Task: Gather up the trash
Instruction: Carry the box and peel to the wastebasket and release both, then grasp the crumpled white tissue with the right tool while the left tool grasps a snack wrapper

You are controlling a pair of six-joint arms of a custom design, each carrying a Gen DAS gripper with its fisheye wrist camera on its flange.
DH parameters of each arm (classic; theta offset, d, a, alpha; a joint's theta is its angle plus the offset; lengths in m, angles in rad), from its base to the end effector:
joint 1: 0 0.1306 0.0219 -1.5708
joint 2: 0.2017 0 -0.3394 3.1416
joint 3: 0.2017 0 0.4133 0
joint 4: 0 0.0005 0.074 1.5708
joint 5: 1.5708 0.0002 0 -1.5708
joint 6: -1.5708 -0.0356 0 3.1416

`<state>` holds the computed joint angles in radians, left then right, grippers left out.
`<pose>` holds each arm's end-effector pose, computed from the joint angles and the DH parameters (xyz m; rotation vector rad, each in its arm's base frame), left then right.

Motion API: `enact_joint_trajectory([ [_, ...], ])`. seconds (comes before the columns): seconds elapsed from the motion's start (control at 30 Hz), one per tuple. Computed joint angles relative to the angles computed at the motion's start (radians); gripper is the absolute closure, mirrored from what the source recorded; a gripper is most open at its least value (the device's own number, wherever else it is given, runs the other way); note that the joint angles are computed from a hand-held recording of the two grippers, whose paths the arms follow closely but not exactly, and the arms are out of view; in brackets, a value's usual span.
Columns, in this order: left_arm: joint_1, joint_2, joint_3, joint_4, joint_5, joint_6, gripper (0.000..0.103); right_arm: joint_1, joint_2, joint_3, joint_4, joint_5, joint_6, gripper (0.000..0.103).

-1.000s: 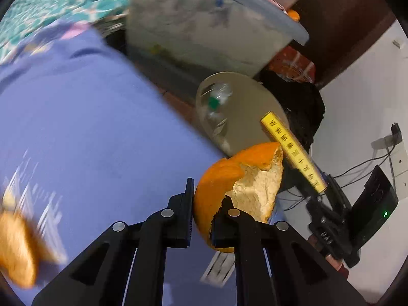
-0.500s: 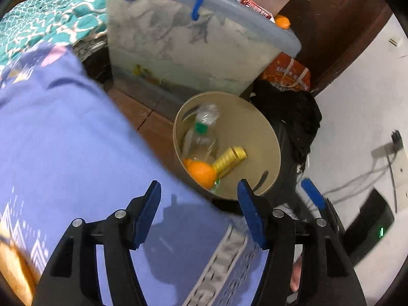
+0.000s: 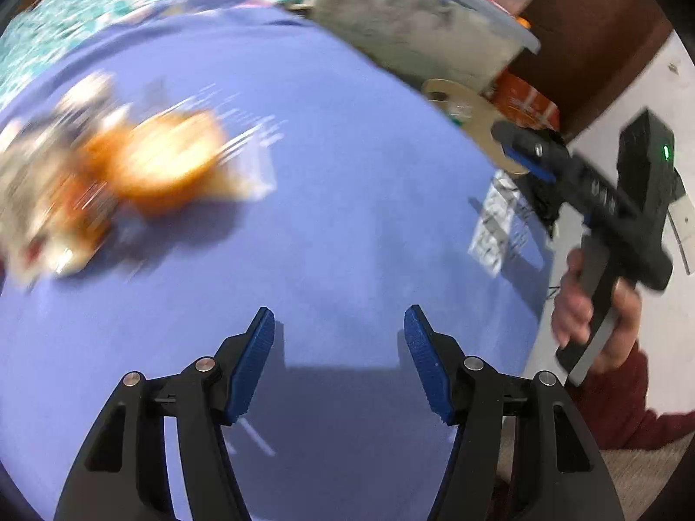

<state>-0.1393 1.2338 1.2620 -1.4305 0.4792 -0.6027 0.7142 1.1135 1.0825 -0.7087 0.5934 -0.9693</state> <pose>0.4005 -0.0732 0.3744 1.0714 2.5944 -0.6129 0.3349 0.2633 0.3762 0.5630 2.1023 0.2705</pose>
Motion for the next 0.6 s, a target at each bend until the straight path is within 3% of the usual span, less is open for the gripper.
enact_joint_trajectory([
  [0.23, 0.249, 0.023, 0.004, -0.03, 0.069, -0.01, 0.044, -0.026, 0.296, 0.293, 0.101, -0.253, 0.187, 0.039],
  [0.33, 0.332, 0.056, 0.037, -0.043, 0.098, 0.002, 0.044, -0.072, 0.487, 0.534, 0.013, -0.328, 0.26, 0.039],
  [0.5, 0.409, 0.076, 0.067, -0.044, 0.135, 0.016, 0.044, -0.158, 0.743, 0.856, -0.175, -0.461, 0.222, 0.04],
  [0.6, 0.445, 0.083, 0.07, -0.042, 0.145, 0.02, 0.044, -0.164, 0.784, 0.873, -0.12, -0.57, 0.178, 0.04],
])
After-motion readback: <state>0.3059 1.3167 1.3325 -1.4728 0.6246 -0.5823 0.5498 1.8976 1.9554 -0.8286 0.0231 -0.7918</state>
